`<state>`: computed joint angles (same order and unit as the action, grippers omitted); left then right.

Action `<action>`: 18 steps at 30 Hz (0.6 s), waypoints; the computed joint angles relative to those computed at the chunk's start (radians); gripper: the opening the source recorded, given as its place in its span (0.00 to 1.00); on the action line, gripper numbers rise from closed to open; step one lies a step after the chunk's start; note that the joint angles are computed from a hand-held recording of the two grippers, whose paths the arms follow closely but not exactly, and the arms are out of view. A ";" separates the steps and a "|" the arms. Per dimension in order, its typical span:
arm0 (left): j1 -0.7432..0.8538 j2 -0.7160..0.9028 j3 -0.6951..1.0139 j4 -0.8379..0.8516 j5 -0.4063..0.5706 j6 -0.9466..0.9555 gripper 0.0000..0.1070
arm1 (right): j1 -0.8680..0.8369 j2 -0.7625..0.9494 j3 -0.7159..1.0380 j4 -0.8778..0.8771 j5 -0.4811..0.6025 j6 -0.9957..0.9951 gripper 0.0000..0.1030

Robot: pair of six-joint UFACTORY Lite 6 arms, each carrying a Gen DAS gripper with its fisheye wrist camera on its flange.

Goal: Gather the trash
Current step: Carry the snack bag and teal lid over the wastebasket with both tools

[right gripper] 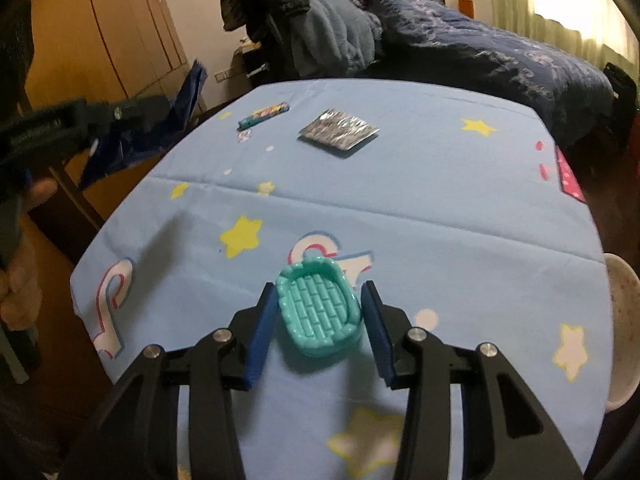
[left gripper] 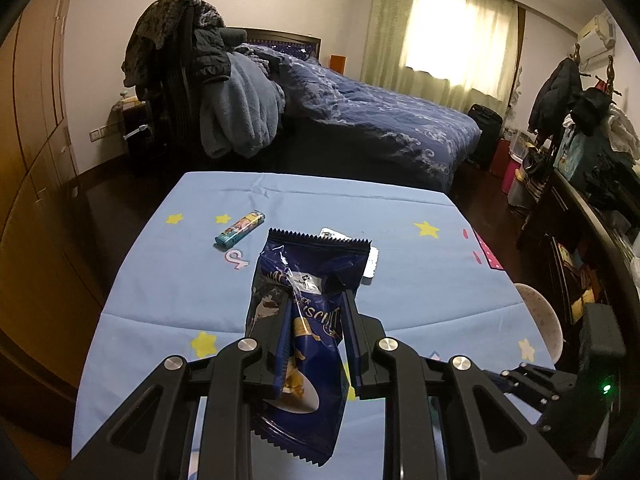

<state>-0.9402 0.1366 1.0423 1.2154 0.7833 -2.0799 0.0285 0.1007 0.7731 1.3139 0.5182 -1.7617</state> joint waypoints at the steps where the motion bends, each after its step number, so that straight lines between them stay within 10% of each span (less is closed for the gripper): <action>1: -0.001 0.006 0.003 0.004 -0.003 -0.003 0.22 | -0.013 0.000 0.005 -0.006 0.008 0.003 0.42; 10: -0.012 0.159 0.174 0.000 -0.054 0.067 0.22 | -0.185 -0.023 0.027 -0.046 0.093 0.000 0.42; 18: -0.021 0.485 0.655 -0.143 -0.114 0.389 0.22 | -0.445 0.056 0.157 -0.064 0.184 -0.006 0.42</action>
